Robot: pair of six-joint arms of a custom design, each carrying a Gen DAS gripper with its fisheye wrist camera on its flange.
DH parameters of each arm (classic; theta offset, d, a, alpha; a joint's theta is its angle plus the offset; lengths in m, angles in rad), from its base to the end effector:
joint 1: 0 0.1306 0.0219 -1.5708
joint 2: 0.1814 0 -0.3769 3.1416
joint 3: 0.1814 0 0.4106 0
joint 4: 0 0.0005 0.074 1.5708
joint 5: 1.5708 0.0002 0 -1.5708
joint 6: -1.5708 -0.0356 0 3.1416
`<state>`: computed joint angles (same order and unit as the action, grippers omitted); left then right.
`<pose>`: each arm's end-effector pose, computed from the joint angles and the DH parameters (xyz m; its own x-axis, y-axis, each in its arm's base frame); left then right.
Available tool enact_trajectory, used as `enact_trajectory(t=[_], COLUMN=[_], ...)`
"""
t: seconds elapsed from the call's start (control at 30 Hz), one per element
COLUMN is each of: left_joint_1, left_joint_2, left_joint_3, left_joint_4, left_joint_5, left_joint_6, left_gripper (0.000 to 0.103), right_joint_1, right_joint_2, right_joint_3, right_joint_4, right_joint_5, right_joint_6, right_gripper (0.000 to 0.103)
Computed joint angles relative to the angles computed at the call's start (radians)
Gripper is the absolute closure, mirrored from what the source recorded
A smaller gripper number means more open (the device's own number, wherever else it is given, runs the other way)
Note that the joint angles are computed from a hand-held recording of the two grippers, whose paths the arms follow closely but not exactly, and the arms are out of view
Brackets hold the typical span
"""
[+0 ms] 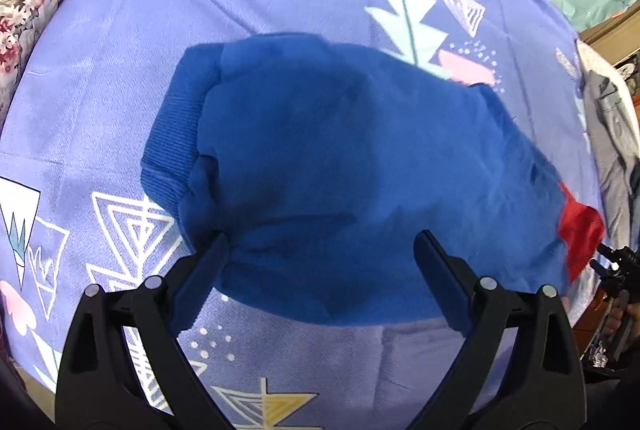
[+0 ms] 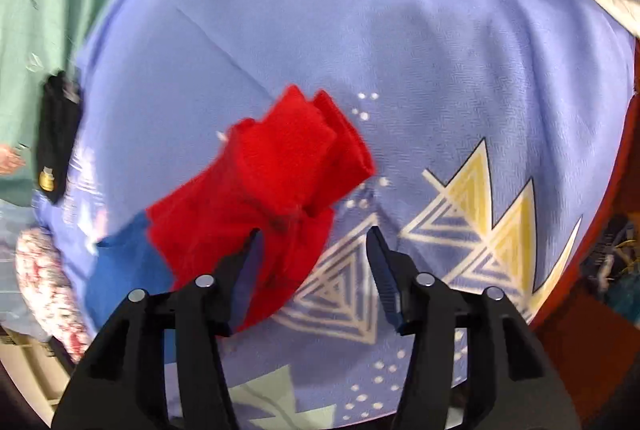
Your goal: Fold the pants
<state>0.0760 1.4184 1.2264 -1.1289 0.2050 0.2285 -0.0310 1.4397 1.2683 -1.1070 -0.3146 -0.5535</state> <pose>0.4619 0.0274 0.3235 -0.9356 -0.2936 -0.1962 -0.2423 0.9379 -0.2481 0.4764 -0.0043 0.3337 -0.8456 0.5263 -0.0895 0.4524 0.7953 0.4036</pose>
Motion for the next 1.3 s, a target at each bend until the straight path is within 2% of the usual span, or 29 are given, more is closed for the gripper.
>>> enact_trajectory(t=[0.17,0.2,0.37,0.43,0.47,0.53,0.57,0.6,0.7,0.77,0.83,0.9,1.0,1.13,1.17,1.23,1.27,1.3], left_joint_1=[0.012,0.010,-0.006,-0.010,-0.011,-0.017,-0.022,-0.027,-0.039,-0.032,-0.021,-0.008,0.013,0.040,0.043,0.045,0.048,0.050], left_joint_2=[-0.018,-0.019,-0.016,-0.006,0.004,0.029,0.049,0.056,0.060,0.050,0.027,0.002,-0.017,-0.035,-0.037,-0.041,-0.046,-0.049], left_joint_3=[0.001,0.002,0.001,-0.003,-0.006,-0.007,-0.001,0.002,0.017,0.018,0.009,0.006,0.009,0.012,0.014,0.012,0.008,0.006], left_joint_4=[0.000,0.001,-0.006,-0.003,-0.004,-0.007,-0.015,-0.015,-0.017,-0.019,-0.002,0.005,0.006,0.008,0.006,0.008,0.005,0.004], left_joint_5=[0.051,0.059,0.093,0.113,0.118,0.097,0.079,0.068,0.053,0.073,0.101,0.114,0.113,0.114,0.113,0.110,0.109,0.108], left_joint_6=[-0.003,-0.005,-0.030,-0.031,-0.031,-0.016,0.002,0.014,0.030,0.030,0.031,0.028,0.027,0.034,0.036,0.037,0.032,0.029], left_gripper=[0.008,0.008,0.008,0.008,0.008,0.008,0.008,0.008,0.008,0.008,0.008,0.008,0.008,0.008,0.008,0.008,0.008,0.008], right_joint_1=[-0.025,-0.020,0.018,0.030,0.038,0.050,0.052,0.052,0.086,0.118,0.159,0.211,0.309,0.438,0.466,0.517,0.532,0.542], right_joint_2=[-0.062,-0.058,0.015,0.054,0.072,0.089,0.093,0.089,0.052,0.037,0.042,0.080,0.156,0.299,0.336,0.405,0.413,0.412], right_joint_3=[-0.068,-0.069,-0.026,-0.002,0.013,0.029,0.035,0.036,0.061,0.105,0.164,0.235,0.308,0.398,0.414,0.447,0.448,0.449], right_joint_4=[0.116,0.124,0.119,0.117,0.099,0.084,0.074,0.070,0.068,0.061,0.051,0.024,0.000,-0.047,-0.065,-0.120,-0.121,-0.116], right_joint_5=[-0.120,-0.122,-0.067,-0.046,-0.017,0.035,0.035,0.033,0.094,0.111,0.084,0.014,-0.030,-0.023,-0.002,0.075,0.109,0.111], right_joint_6=[-0.077,-0.087,-0.085,-0.079,-0.075,-0.055,-0.056,-0.064,-0.048,0.009,0.096,0.180,0.257,0.337,0.365,0.427,0.437,0.455], right_gripper=[0.032,0.030,0.030,0.037,0.047,0.073,0.083,0.086,0.086,0.086,0.086,0.086,0.086,0.086,0.085,0.076,0.060,0.040])
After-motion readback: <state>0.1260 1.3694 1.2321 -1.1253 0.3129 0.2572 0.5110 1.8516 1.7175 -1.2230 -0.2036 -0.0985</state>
